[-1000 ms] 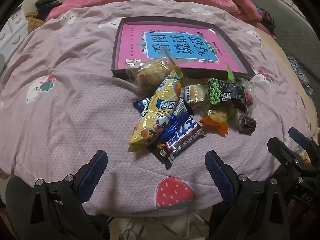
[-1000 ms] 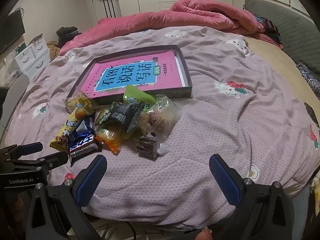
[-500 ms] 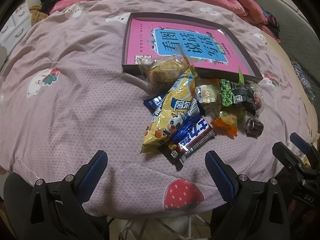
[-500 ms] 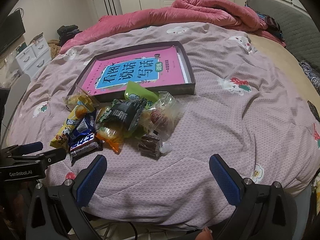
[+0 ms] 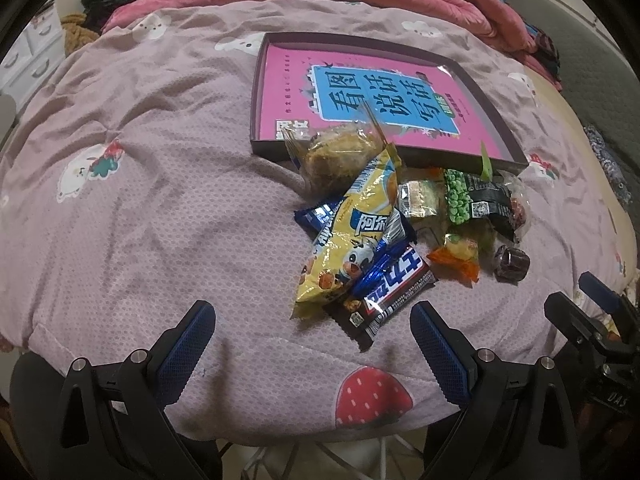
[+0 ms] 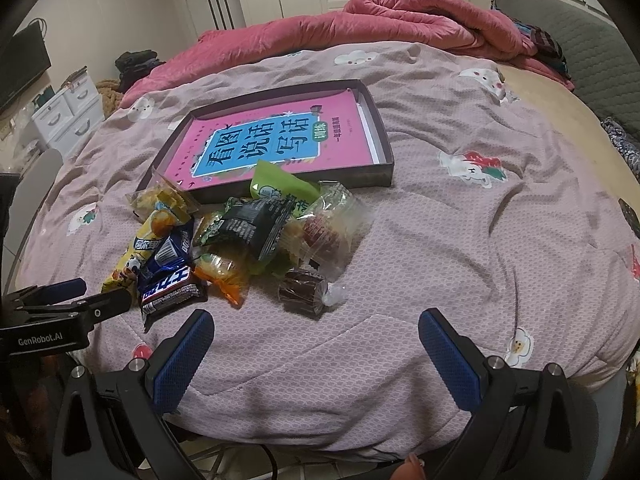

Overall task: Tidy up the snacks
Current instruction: 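Move both tools toward the snack pile beside the tray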

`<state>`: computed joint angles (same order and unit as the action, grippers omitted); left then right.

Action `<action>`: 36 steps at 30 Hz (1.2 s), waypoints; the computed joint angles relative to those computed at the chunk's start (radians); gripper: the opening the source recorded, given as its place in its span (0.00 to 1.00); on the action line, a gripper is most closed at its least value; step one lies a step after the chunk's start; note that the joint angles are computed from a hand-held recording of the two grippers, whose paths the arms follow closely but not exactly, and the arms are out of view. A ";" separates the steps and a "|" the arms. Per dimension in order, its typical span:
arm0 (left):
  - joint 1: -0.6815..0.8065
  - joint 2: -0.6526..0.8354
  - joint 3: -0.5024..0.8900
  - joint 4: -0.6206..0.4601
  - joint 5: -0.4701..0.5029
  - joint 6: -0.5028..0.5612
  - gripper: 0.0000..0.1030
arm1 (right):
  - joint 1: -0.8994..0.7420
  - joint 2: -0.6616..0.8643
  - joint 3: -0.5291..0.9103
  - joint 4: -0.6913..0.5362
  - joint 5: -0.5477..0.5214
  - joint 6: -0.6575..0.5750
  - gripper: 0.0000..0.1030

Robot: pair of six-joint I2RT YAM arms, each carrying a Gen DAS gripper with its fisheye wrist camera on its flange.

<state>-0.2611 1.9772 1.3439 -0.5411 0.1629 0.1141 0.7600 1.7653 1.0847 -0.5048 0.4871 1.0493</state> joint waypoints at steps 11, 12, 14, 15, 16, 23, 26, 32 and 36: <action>-0.002 0.008 0.009 -0.001 0.004 0.005 0.95 | -0.016 0.003 -0.008 0.038 -0.034 -0.016 1.00; -0.002 0.010 0.011 -0.001 0.005 0.005 0.95 | -0.019 0.003 -0.011 0.043 -0.038 -0.015 1.00; 0.000 0.015 0.016 -0.001 0.006 0.004 0.95 | -0.027 0.002 -0.017 0.051 -0.048 -0.015 1.00; 0.001 0.019 0.020 -0.002 0.007 0.003 0.95 | -0.029 0.003 -0.018 0.056 -0.053 -0.015 1.00; 0.003 0.023 0.025 -0.005 0.009 0.002 0.95 | -0.031 0.005 -0.018 0.059 -0.057 -0.016 1.00; 0.012 0.038 0.041 -0.014 0.020 0.003 0.95 | -0.041 0.013 -0.017 0.071 -0.075 -0.027 1.00; 0.014 0.044 0.047 -0.018 0.025 0.005 0.95 | -0.044 0.011 -0.022 0.074 -0.078 -0.025 1.00; 0.017 0.049 0.053 -0.023 0.033 0.008 0.95 | -0.050 0.007 -0.028 0.080 -0.081 -0.026 1.00; 0.015 0.048 0.051 -0.024 0.034 0.015 0.95 | -0.050 0.008 -0.027 0.077 -0.082 -0.025 1.00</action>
<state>-0.2465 2.0256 1.3950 -0.5653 0.1965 0.1287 0.7096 1.7736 1.0580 -0.4273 0.4050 1.0240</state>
